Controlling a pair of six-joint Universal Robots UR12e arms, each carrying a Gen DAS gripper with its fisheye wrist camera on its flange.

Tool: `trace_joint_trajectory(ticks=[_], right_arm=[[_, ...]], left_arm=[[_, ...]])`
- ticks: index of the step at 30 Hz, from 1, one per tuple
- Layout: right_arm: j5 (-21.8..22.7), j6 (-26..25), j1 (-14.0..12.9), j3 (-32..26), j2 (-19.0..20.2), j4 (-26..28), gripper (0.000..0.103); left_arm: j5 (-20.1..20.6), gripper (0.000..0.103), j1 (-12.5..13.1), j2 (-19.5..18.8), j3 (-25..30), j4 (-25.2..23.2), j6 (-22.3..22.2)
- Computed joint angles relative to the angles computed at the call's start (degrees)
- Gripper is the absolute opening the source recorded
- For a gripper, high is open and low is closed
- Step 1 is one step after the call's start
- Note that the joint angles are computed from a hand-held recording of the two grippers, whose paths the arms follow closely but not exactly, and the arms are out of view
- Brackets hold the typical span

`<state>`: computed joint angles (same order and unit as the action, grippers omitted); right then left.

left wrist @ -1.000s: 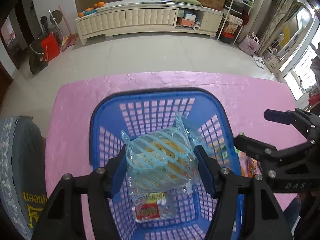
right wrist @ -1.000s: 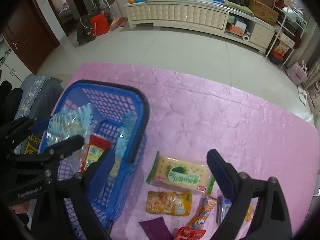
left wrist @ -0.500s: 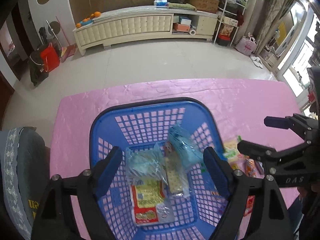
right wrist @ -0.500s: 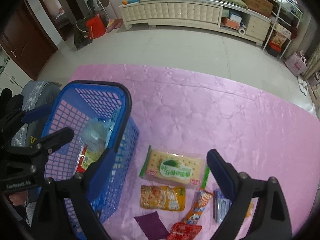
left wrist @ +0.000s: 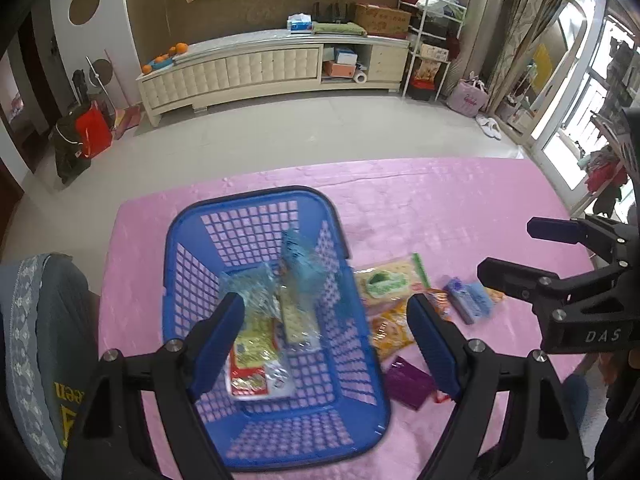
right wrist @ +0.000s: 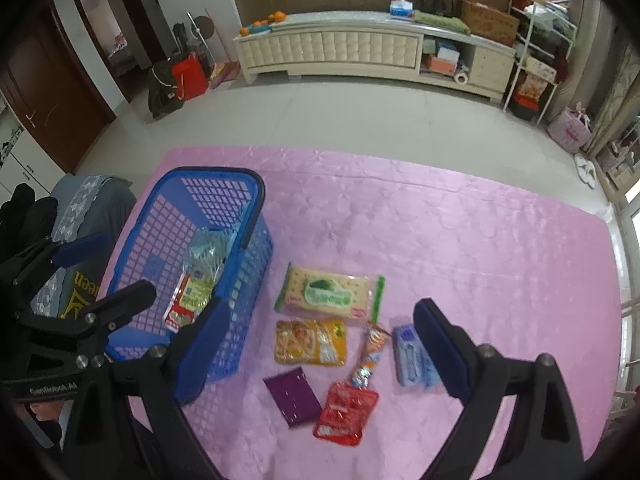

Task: Organize snacks
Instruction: 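Move both open tools back over the remaining snacks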

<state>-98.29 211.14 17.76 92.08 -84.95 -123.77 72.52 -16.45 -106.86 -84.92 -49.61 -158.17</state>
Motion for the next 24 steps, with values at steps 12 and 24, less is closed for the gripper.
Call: trace_joint_trajectory(ticks=[12, 24], right_arm=[[-1.48, 2.37, -0.45, 6.98, -6.71, 0.25, 0.095], [-0.44, 3.04, -3.11, 15.32, -12.37, -0.66, 0.095]], left_arm=[[-0.06, 0.082, -2.97, 2.99, -3.97, 0.73, 0.78], [0.81, 0.082, -7.55, 2.38, -6.59, -0.56, 1.73]])
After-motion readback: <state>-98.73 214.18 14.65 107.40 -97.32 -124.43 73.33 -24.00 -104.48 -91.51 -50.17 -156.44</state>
